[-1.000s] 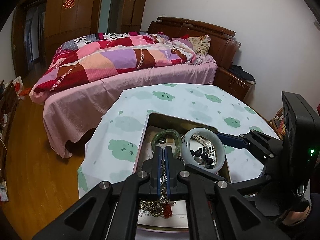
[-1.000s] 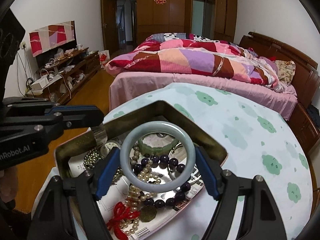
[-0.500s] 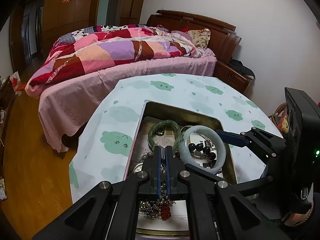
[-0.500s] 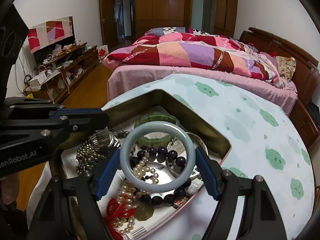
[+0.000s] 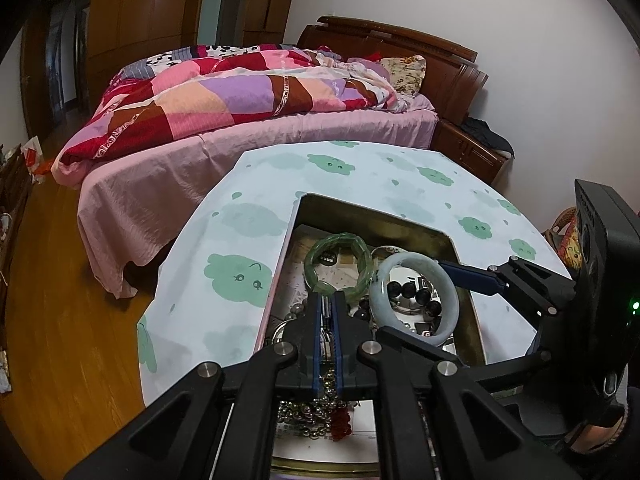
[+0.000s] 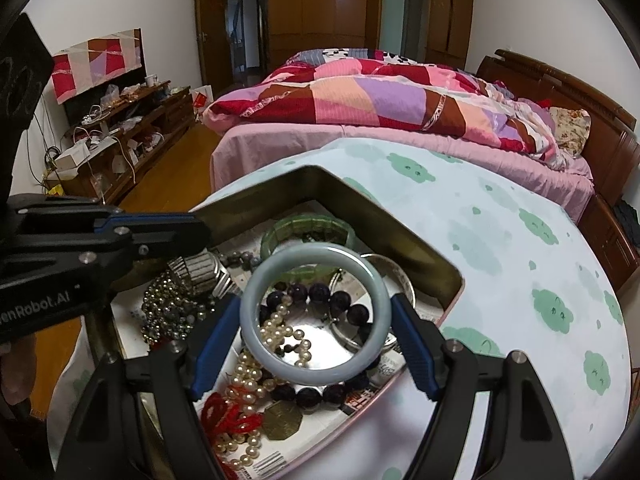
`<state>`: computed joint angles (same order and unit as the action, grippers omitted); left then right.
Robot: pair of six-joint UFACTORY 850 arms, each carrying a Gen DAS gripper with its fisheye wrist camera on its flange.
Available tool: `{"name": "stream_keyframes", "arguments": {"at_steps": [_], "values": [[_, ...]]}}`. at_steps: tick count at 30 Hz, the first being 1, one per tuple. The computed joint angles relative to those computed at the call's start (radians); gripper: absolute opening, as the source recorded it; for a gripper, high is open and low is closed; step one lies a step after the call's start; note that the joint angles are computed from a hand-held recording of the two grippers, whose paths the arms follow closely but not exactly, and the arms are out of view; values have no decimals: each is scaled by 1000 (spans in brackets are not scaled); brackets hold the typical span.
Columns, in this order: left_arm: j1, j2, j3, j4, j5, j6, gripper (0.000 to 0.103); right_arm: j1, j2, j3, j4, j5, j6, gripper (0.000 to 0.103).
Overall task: Organize jewelry
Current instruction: 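Open both tools to drop the bangle and watch into the tin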
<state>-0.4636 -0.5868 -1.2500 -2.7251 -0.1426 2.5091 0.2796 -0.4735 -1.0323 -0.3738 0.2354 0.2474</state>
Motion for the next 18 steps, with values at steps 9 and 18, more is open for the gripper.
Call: {"name": "stream_keyframes", "arguments": {"at_steps": [9, 18], "values": [[0, 0, -1, 1, 1, 0, 4, -1, -1, 2, 5, 2, -8, 78], [0, -1, -1, 4, 0, -4, 5, -1, -3, 2, 11, 4, -15, 78]]}}
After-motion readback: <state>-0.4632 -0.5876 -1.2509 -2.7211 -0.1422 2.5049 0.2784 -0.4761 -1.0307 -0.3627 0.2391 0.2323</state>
